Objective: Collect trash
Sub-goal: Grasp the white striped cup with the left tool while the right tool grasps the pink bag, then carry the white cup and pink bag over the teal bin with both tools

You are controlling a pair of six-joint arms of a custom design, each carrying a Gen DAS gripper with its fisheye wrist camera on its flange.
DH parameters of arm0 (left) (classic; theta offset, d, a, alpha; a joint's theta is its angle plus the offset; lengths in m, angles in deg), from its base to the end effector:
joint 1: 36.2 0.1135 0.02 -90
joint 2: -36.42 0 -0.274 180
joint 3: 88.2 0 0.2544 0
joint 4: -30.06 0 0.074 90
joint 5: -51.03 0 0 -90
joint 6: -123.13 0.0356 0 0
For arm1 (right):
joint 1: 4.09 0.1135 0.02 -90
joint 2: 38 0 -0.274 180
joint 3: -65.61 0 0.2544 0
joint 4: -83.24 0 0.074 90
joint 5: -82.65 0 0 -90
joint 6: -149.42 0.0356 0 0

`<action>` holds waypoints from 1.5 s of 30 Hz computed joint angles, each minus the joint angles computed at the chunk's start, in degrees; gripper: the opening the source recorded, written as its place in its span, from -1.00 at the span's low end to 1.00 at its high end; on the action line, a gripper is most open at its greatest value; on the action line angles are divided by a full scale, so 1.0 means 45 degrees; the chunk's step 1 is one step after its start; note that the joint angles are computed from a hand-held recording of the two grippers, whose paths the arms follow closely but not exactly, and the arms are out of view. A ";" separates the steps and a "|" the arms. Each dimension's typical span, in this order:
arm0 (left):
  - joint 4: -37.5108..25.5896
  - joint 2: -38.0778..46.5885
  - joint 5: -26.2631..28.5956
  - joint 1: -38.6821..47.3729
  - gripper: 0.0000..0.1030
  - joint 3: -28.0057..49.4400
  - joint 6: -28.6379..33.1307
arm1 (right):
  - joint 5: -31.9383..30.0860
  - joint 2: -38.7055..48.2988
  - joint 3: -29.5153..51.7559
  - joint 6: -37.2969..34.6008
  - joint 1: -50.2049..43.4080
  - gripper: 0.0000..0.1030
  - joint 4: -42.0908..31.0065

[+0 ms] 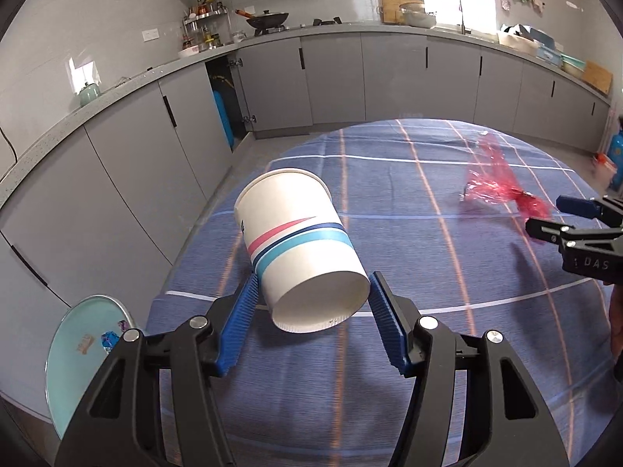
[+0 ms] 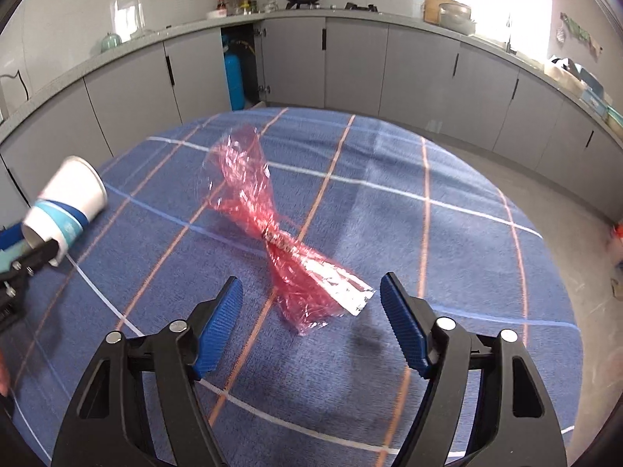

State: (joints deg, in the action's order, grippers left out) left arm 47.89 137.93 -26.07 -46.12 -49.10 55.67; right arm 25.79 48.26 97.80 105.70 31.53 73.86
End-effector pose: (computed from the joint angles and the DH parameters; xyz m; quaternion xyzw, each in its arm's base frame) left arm 0.2645 -0.0543 0.0802 0.2978 0.8680 -0.0608 0.3927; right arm 0.1721 0.0994 0.0881 0.1519 0.9227 -0.0654 0.3481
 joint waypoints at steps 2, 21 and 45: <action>0.0041 -0.0029 0.0308 0.0248 0.13 -0.0042 0.0113 | -0.0372 0.0246 0.0093 0.0006 -0.0045 -0.11 0.0071; -0.1741 -0.2785 0.3786 0.3857 0.11 -0.0971 0.2161 | 0.1285 0.0662 0.2682 0.3222 0.3378 -0.55 -0.2653; -0.4417 -0.2767 0.7243 0.9581 0.10 0.0291 0.5503 | 0.1564 0.4443 0.7502 0.2433 0.4976 -0.55 -0.2255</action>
